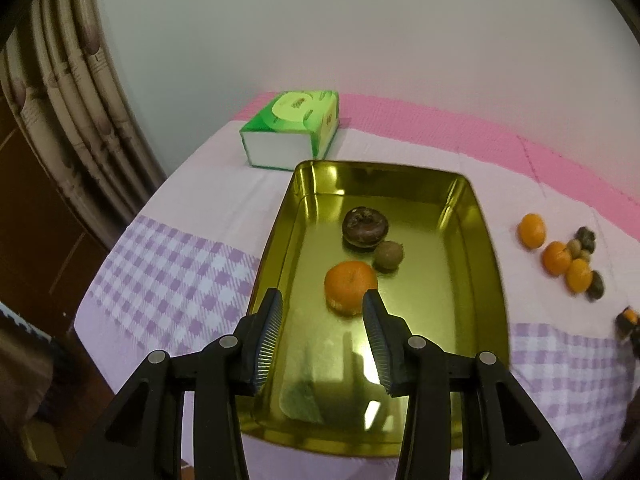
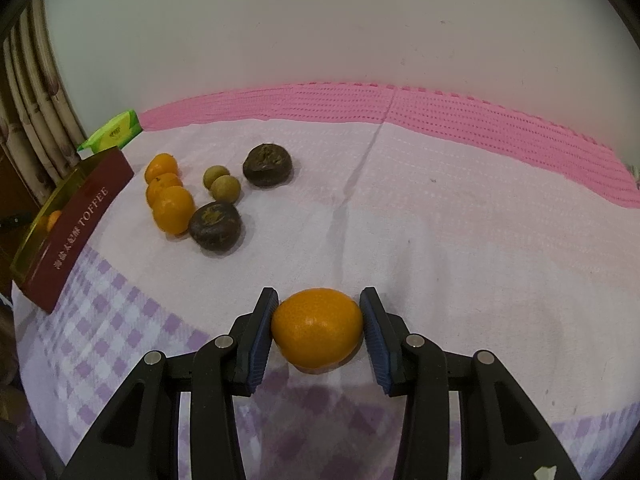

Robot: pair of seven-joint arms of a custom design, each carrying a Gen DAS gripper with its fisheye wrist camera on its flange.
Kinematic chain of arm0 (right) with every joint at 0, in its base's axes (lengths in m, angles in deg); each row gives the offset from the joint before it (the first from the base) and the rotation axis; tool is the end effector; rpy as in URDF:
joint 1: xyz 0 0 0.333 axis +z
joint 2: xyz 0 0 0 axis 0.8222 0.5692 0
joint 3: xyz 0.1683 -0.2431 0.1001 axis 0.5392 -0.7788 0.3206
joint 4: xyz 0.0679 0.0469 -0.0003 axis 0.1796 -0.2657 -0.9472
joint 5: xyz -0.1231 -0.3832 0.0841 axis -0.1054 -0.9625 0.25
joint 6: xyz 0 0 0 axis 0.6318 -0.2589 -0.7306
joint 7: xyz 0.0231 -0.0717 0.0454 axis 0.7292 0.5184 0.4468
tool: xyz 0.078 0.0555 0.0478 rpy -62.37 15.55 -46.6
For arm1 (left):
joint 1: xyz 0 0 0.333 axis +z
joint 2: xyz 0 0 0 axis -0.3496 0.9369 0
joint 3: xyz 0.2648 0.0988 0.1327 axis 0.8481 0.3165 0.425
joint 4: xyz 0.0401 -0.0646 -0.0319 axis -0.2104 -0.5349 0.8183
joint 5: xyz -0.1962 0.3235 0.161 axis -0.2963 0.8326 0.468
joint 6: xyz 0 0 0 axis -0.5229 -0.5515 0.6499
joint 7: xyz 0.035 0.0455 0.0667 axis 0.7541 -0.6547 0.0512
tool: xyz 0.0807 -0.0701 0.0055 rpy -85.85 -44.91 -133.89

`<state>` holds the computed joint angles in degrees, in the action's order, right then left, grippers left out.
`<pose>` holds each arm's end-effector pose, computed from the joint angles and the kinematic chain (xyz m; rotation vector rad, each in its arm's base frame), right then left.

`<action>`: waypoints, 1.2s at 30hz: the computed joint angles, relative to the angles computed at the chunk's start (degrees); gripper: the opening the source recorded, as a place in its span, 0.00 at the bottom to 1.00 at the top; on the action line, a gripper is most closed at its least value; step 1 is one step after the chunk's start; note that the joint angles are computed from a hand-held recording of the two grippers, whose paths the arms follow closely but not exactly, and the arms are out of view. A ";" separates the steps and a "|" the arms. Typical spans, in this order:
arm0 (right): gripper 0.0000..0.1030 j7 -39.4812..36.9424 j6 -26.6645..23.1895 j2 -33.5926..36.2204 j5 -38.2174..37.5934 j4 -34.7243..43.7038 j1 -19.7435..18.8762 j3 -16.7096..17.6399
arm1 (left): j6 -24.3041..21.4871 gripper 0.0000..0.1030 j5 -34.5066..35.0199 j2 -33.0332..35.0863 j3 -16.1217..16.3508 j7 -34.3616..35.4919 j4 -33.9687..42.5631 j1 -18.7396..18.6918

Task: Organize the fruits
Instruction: 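Withdraw the open left tool while the right carries the orange toward the tray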

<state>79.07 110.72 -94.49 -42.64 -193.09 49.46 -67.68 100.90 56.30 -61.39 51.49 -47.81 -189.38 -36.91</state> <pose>0.4288 0.1432 0.4168 -1.5833 1.9211 -0.5776 0.5456 -0.3113 0.4904 -1.8071 1.8325 -0.5802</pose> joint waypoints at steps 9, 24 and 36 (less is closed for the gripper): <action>0.34 -1.98 -1.33 -4.02 4.60 -2.35 6.77 -1.70 | 2.25 0.42 -5.23 -5.96 -1.20 -1.61 -3.81 0.10; 0.37 1.33 -4.59 -4.96 -0.76 -2.34 4.40 3.05 | 2.89 0.44 -10.13 -7.70 -1.77 1.30 -6.33 0.46; 0.33 0.92 -5.33 -4.52 -0.89 -0.18 7.68 0.08 | 2.04 0.44 -6.14 -12.31 -3.27 -2.92 -9.10 0.64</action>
